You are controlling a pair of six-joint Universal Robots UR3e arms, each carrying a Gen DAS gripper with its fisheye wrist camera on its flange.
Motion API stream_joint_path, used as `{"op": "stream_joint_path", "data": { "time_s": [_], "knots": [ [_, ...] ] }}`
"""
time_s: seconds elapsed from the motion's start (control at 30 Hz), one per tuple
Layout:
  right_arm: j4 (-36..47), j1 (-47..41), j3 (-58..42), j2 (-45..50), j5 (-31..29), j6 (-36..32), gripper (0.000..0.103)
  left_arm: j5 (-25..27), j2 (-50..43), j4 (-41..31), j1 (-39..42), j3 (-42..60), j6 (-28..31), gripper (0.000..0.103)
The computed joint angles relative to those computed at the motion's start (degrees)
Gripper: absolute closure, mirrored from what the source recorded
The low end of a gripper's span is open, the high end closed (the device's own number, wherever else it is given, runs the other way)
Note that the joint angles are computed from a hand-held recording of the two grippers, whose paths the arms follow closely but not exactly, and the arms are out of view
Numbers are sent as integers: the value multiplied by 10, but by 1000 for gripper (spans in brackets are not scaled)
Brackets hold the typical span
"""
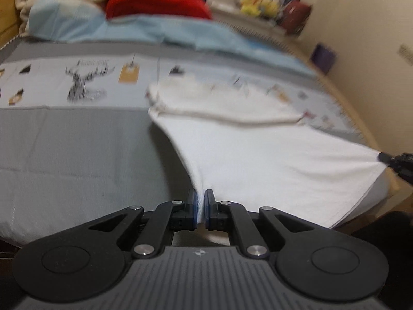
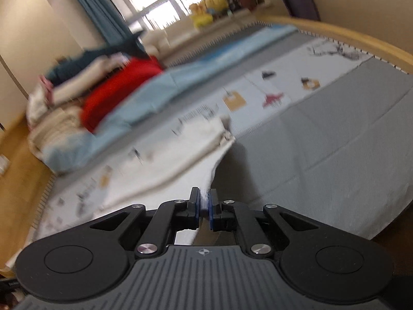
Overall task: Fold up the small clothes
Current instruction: 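Lift the hem with both grippers and fold it toward the collar, then release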
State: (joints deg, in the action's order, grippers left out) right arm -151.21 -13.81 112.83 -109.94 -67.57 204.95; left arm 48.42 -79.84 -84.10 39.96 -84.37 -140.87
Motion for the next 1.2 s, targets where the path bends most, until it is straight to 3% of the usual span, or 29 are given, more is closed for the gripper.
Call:
{"op": "stream_joint_path", "data": {
  "time_s": [0.07,0.2,0.27,0.33,0.47,0.57,0.63,0.77,0.87,0.9,0.97,1.03,1.2],
  "knots": [
    [48,-55,19,-81,57,-9,97,-47,36,-126,63,41,74,98],
    [244,-227,33,-265,215,-85,97,-98,60,-412,189,161,240,98],
    [299,-266,32,-294,242,-95,97,-99,50,-461,207,194,256,98],
    [220,-225,38,-238,203,-58,97,-97,39,-414,185,183,221,98],
    [52,-83,-17,-30,58,27,97,-34,-35,-122,49,126,15,98],
    [11,-10,-118,126,-28,40,97,28,-154,51,-46,161,-121,98],
    [23,11,-211,238,-57,44,97,76,-255,118,-99,231,-183,98],
    [54,40,-365,408,-91,35,97,138,-434,153,-162,388,-230,97],
    [56,79,-423,475,-213,46,92,177,-514,139,-176,483,-263,93],
    [59,76,-422,477,-219,50,92,163,-517,152,-167,483,-269,91],
    [21,51,-378,460,-166,73,92,127,-507,183,-148,459,-275,90],
    [4,31,-347,449,-109,51,92,111,-514,147,-136,475,-259,88],
    [59,37,-370,470,-82,-31,92,162,-572,38,-142,564,-225,88]
  ]
}}
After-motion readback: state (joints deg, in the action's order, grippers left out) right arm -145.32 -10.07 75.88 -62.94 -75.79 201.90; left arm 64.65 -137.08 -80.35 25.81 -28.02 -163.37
